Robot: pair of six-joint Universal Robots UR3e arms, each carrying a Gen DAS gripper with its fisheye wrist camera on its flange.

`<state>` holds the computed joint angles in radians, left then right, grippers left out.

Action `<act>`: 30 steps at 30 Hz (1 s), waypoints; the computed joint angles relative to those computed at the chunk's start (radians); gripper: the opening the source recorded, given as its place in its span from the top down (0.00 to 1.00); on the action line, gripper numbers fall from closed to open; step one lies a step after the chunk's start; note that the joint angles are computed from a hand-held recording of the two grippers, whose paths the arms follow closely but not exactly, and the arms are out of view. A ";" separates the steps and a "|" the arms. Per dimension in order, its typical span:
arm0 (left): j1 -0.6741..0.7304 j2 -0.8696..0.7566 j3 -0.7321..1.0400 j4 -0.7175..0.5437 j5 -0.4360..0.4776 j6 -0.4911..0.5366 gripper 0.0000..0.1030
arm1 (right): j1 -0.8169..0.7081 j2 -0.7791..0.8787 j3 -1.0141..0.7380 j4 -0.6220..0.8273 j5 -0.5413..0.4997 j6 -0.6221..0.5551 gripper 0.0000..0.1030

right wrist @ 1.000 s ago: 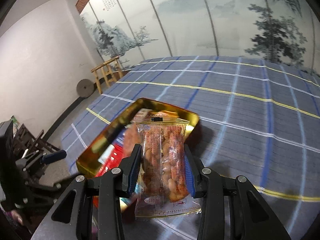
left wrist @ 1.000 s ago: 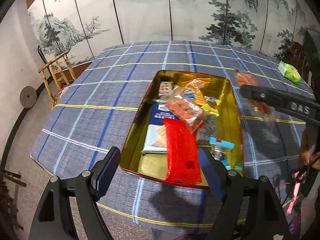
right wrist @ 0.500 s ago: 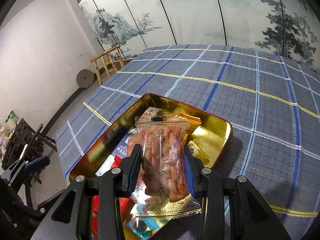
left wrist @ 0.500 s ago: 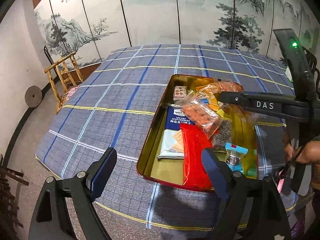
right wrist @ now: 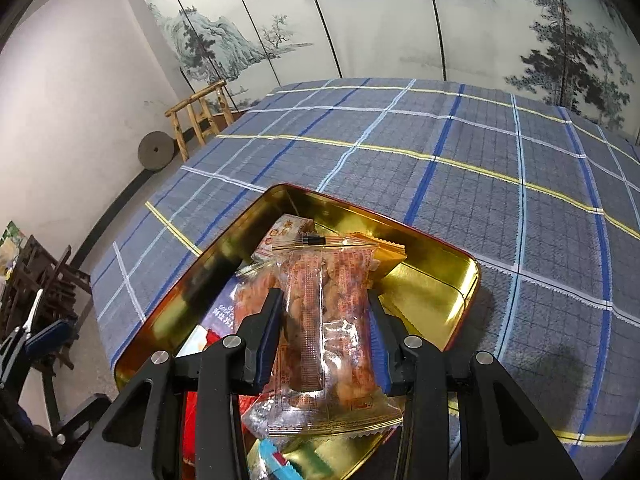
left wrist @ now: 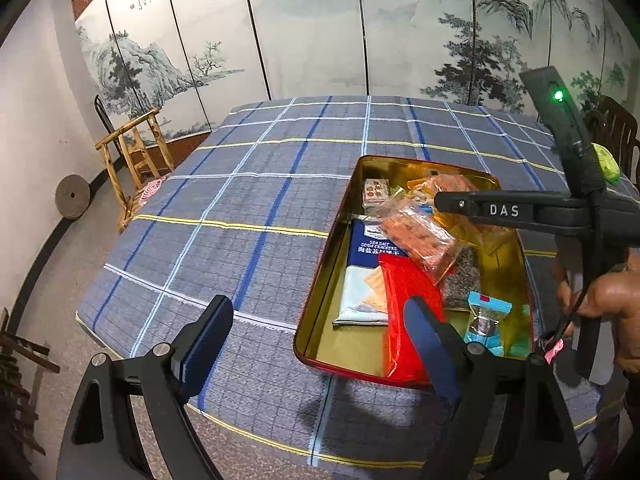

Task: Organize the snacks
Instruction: 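Lower the orange-cake pack into the tin with the right gripper and release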

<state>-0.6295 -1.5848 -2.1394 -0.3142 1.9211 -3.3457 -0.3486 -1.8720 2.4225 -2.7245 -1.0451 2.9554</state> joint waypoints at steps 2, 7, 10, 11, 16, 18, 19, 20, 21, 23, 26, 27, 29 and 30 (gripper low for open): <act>0.010 0.003 -0.003 -0.002 -0.013 0.003 0.17 | 0.010 0.025 -0.003 -0.022 -0.011 0.013 0.61; 0.023 0.006 -0.012 0.008 -0.026 0.009 0.17 | 0.030 0.058 -0.010 -0.056 -0.029 0.034 0.60; 0.021 0.002 -0.012 0.012 -0.018 0.011 0.17 | 0.045 0.074 -0.014 -0.080 -0.045 0.043 0.60; 0.022 -0.001 -0.013 0.015 -0.017 0.012 0.17 | 0.053 0.078 -0.012 -0.096 -0.056 0.047 0.60; 0.023 -0.004 -0.011 0.016 -0.014 0.012 0.17 | 0.067 0.075 -0.003 -0.123 -0.075 0.062 0.57; 0.028 0.000 -0.015 0.020 -0.018 0.010 0.17 | 0.066 0.061 0.002 -0.125 -0.079 0.063 0.56; 0.030 0.001 -0.015 0.021 -0.018 0.009 0.17 | 0.066 0.048 0.009 -0.129 -0.081 0.065 0.55; 0.030 0.003 -0.017 0.020 -0.016 0.006 0.17 | 0.062 0.028 0.019 -0.132 -0.080 0.067 0.55; 0.032 0.006 -0.018 0.018 -0.015 0.002 0.17 | 0.060 0.008 0.028 -0.137 -0.078 0.069 0.55; 0.032 0.012 -0.021 0.019 -0.014 -0.005 0.17 | 0.053 -0.069 0.060 -0.141 -0.067 0.072 0.55; 0.028 0.027 -0.025 0.022 -0.010 -0.008 0.17 | 0.054 -0.215 0.109 -0.117 -0.066 0.059 0.54; 0.022 0.032 -0.026 0.025 -0.003 -0.010 0.17 | 0.058 -0.262 0.124 -0.107 -0.070 0.057 0.53; 0.014 0.041 -0.032 0.034 0.004 -0.013 0.17 | 0.066 -0.402 0.174 -0.072 -0.080 0.053 0.49; 0.007 0.047 -0.035 0.041 0.010 -0.018 0.17 | 0.082 -0.454 0.193 -0.063 -0.102 0.056 0.46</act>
<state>-0.6222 -1.5377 -2.1748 -0.2736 1.9315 -3.3634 -0.2666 -2.3262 2.6158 -2.7874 -1.1469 3.0113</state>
